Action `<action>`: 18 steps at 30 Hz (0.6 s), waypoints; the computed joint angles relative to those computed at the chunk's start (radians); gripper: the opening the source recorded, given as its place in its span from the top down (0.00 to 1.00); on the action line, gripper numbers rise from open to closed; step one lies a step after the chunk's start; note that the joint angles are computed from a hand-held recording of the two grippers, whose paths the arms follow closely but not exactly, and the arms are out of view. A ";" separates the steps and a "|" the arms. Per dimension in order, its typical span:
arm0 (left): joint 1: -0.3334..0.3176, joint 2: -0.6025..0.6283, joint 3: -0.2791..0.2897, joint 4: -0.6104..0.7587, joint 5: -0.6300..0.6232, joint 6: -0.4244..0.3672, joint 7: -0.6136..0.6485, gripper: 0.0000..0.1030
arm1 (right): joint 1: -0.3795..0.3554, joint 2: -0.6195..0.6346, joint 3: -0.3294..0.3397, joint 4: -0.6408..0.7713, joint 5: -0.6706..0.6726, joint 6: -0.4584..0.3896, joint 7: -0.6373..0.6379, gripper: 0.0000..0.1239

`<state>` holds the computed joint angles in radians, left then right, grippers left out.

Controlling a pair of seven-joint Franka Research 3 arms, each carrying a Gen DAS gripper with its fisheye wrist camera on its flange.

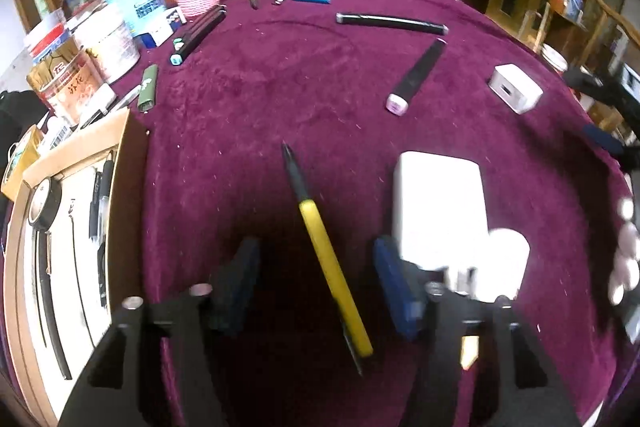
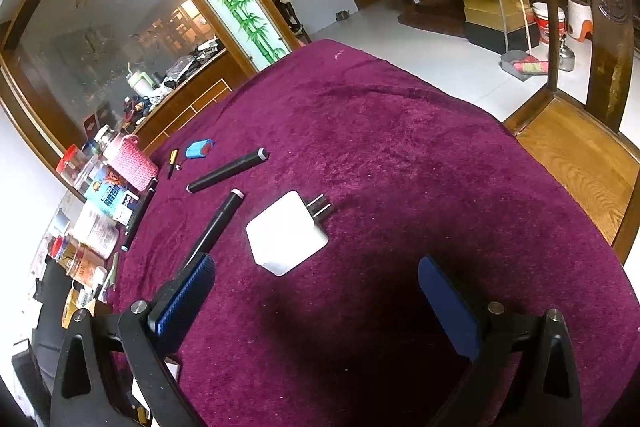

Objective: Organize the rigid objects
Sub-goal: 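Grasp the yellow pencil with the left tool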

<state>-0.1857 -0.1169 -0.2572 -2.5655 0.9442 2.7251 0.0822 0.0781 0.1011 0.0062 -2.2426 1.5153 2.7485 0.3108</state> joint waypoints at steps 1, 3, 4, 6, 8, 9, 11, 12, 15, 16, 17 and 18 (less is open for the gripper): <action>0.011 -0.002 0.005 -0.010 0.029 0.026 -0.038 0.33 | 0.000 0.002 0.000 0.001 -0.003 0.002 0.003 0.17; 0.022 -0.008 0.000 -0.019 0.094 0.044 -0.083 0.36 | 0.001 0.006 0.001 0.003 -0.011 0.009 0.011 0.17; 0.026 -0.016 -0.005 -0.027 0.139 0.054 -0.119 0.48 | 0.003 0.007 0.002 0.003 -0.016 0.014 0.015 0.17; 0.026 -0.034 -0.009 -0.041 0.182 0.068 -0.151 0.82 | 0.005 0.012 0.004 0.005 -0.028 0.027 0.025 0.17; 0.034 -0.049 -0.003 -0.060 0.205 0.110 -0.181 0.93 | 0.007 0.014 0.007 0.005 -0.037 0.042 0.031 0.17; 0.044 -0.056 -0.001 -0.070 0.227 0.136 -0.209 0.93 | 0.008 0.016 0.008 0.006 -0.039 0.048 0.032 0.17; 0.061 -0.066 0.002 -0.083 0.255 0.185 -0.249 0.93 | 0.009 0.018 0.011 0.007 -0.037 0.059 0.028 0.17; 0.071 -0.075 0.000 -0.090 0.279 0.211 -0.278 0.93 | 0.010 0.019 0.012 0.008 -0.031 0.067 0.022 0.17; 0.094 -0.111 -0.018 -0.105 0.355 0.254 -0.368 0.93 | 0.013 0.023 0.016 0.010 -0.026 0.087 0.014 0.17; 0.105 -0.128 -0.023 -0.112 0.397 0.279 -0.417 0.92 | 0.013 0.024 0.016 0.011 -0.027 0.090 0.014 0.17; 0.112 -0.142 -0.027 -0.117 0.425 0.294 -0.453 0.93 | 0.013 0.025 0.017 0.012 -0.024 0.093 0.007 0.17; 0.125 -0.165 -0.033 -0.125 0.483 0.319 -0.524 0.93 | 0.014 0.025 0.018 0.012 -0.019 0.098 -0.001 0.17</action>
